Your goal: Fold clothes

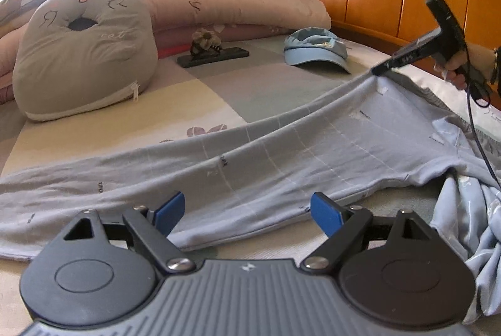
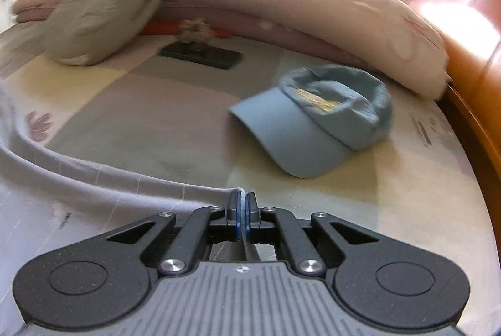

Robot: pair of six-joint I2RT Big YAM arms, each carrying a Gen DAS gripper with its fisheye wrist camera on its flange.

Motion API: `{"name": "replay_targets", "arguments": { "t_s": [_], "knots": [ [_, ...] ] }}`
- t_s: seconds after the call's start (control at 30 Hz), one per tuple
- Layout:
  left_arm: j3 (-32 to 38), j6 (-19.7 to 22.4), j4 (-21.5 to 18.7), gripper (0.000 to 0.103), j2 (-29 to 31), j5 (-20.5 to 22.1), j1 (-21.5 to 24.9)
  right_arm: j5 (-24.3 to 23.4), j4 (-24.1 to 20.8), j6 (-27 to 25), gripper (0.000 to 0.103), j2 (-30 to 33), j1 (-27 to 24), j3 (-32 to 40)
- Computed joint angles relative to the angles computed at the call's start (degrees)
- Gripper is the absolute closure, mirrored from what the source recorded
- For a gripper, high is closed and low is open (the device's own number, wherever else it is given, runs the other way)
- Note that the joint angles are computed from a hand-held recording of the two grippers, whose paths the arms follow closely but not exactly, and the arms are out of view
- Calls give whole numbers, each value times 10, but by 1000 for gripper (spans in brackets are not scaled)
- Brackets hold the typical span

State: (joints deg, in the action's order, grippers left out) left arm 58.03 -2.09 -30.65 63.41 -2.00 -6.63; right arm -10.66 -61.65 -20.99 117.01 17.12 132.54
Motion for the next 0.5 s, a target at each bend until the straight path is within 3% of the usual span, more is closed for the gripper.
{"name": "replay_targets", "arguments": {
  "t_s": [0.1, 0.2, 0.3, 0.5],
  "knots": [
    [2, -5, -6, 16, 0, -5, 4, 36, -56, 15, 94, 34, 6, 53],
    [5, -10, -13, 16, 0, -11, 9, 55, -38, 10, 86, 12, 16, 24],
    [6, -15, -15, 16, -5, -21, 17, 20, -44, 13, 85, 2, 26, 36],
    [10, -32, -33, 15, -5, -51, 49, -56, -119, -24, 85, 56, 80, 158]
  ]
}}
